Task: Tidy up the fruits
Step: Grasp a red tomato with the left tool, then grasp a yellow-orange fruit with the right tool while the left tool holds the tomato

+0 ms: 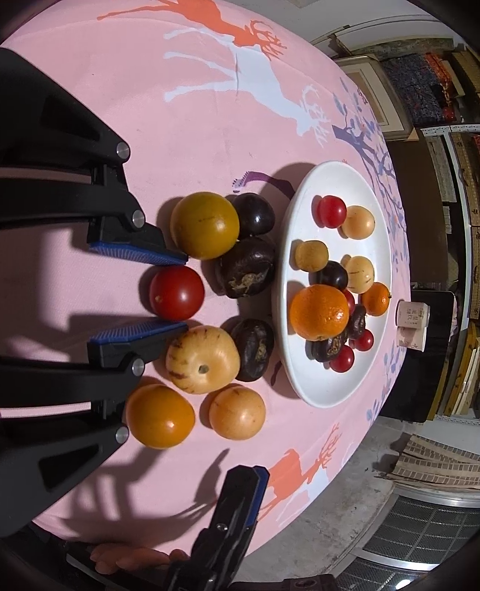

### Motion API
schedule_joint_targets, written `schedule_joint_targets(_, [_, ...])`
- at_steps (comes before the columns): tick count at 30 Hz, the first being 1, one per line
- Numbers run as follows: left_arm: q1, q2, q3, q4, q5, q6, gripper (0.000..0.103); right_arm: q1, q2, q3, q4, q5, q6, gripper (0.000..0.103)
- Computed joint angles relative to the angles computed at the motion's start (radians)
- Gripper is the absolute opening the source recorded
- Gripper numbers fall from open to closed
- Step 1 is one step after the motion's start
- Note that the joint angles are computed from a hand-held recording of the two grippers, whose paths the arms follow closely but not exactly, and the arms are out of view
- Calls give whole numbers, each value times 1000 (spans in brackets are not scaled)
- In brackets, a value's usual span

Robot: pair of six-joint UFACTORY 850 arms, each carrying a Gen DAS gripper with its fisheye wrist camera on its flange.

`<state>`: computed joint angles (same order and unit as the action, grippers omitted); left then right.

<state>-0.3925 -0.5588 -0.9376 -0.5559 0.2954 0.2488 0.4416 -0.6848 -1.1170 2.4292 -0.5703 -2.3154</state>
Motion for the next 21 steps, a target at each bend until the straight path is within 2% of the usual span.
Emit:
schedule_joint_targets(5, [4, -1, -2, 48, 2, -52, 29, 1, -1, -1, 6, 1, 0, 53])
schedule_joint_targets(15, [-25, 37, 54, -62, 73, 41, 29, 16, 14, 16, 10, -6, -62, 53])
schedule_joint_targets(21, [-15, 80, 114, 8, 114, -56, 29, 70, 27, 18, -19, 88, -116, 53])
